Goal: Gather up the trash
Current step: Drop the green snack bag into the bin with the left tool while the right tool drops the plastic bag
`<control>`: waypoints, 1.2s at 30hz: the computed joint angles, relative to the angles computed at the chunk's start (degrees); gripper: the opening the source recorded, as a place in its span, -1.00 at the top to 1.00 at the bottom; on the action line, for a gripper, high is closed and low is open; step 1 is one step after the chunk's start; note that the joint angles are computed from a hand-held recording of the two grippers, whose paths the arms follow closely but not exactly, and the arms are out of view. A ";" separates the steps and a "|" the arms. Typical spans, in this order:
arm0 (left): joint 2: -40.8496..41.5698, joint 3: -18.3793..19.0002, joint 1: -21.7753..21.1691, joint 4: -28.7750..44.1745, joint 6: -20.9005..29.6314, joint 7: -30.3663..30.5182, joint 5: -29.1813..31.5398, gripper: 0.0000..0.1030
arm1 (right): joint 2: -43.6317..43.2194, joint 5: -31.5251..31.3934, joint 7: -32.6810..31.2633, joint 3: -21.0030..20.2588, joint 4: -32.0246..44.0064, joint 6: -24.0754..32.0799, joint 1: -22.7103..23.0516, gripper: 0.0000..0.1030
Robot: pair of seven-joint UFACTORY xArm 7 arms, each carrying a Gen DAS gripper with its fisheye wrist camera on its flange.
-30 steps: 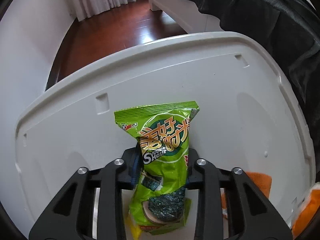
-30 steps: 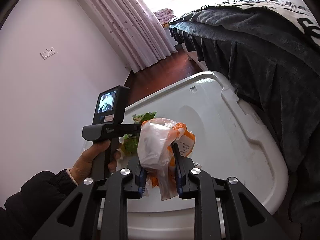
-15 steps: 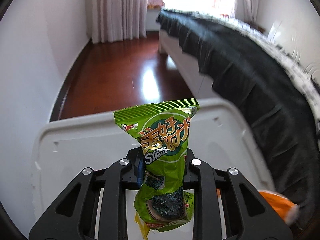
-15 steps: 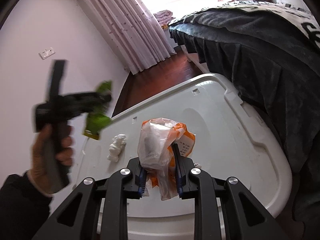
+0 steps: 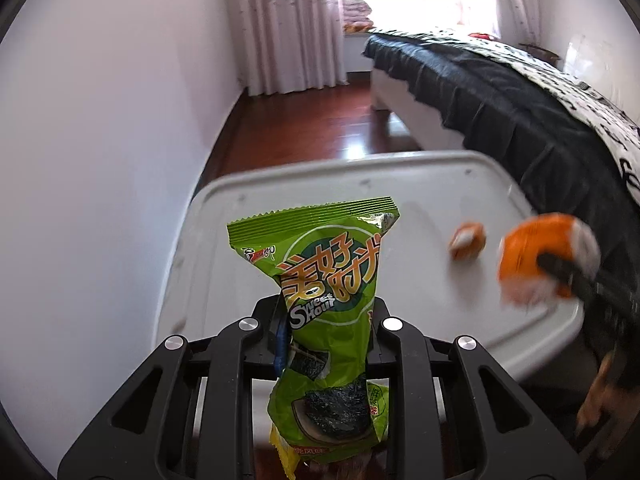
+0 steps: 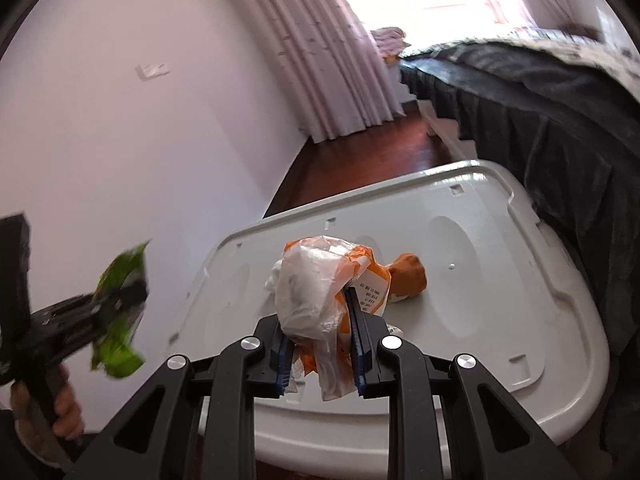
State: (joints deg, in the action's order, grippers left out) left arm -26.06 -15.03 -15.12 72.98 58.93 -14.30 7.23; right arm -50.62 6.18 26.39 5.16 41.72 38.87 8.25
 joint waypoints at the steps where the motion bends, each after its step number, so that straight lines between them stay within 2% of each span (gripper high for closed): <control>1: -2.46 0.62 -0.23 -2.39 0.55 -0.42 -0.85 0.55 | -0.63 -0.44 -0.19 0.55 -0.43 0.06 0.07 0.55; 5: -11.03 0.23 0.31 -10.89 1.15 -2.30 -0.82 0.55 | -5.47 -0.06 1.57 2.88 -3.65 1.99 1.53 0.55; 8: -17.94 -0.51 0.05 -17.57 1.71 -3.45 -1.39 0.55 | -9.01 -0.15 3.43 5.39 -5.37 5.41 3.07 0.54; 13: -25.21 -1.98 -1.14 -23.87 4.18 -4.59 -3.23 0.55 | -13.77 -0.48 5.76 9.07 -7.12 9.84 6.39 0.54; 20: -31.16 -2.47 -4.47 -29.92 8.64 -6.01 -8.20 0.55 | -18.39 3.08 12.25 13.80 -9.50 17.17 12.85 0.53; 25: -32.87 -1.40 -8.38 -34.76 12.54 -4.04 -11.96 0.55 | -17.77 4.48 16.34 15.34 -10.34 22.03 15.55 0.53; 36: -26.37 -2.03 -10.39 -38.04 13.45 -3.21 -13.46 0.55 | -14.39 5.63 19.86 14.02 -12.93 23.11 18.23 0.50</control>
State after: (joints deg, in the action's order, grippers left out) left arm -52.43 -17.06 -25.52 34.95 72.38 -17.52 -6.22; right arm -65.01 11.81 46.25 19.18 28.79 61.98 26.48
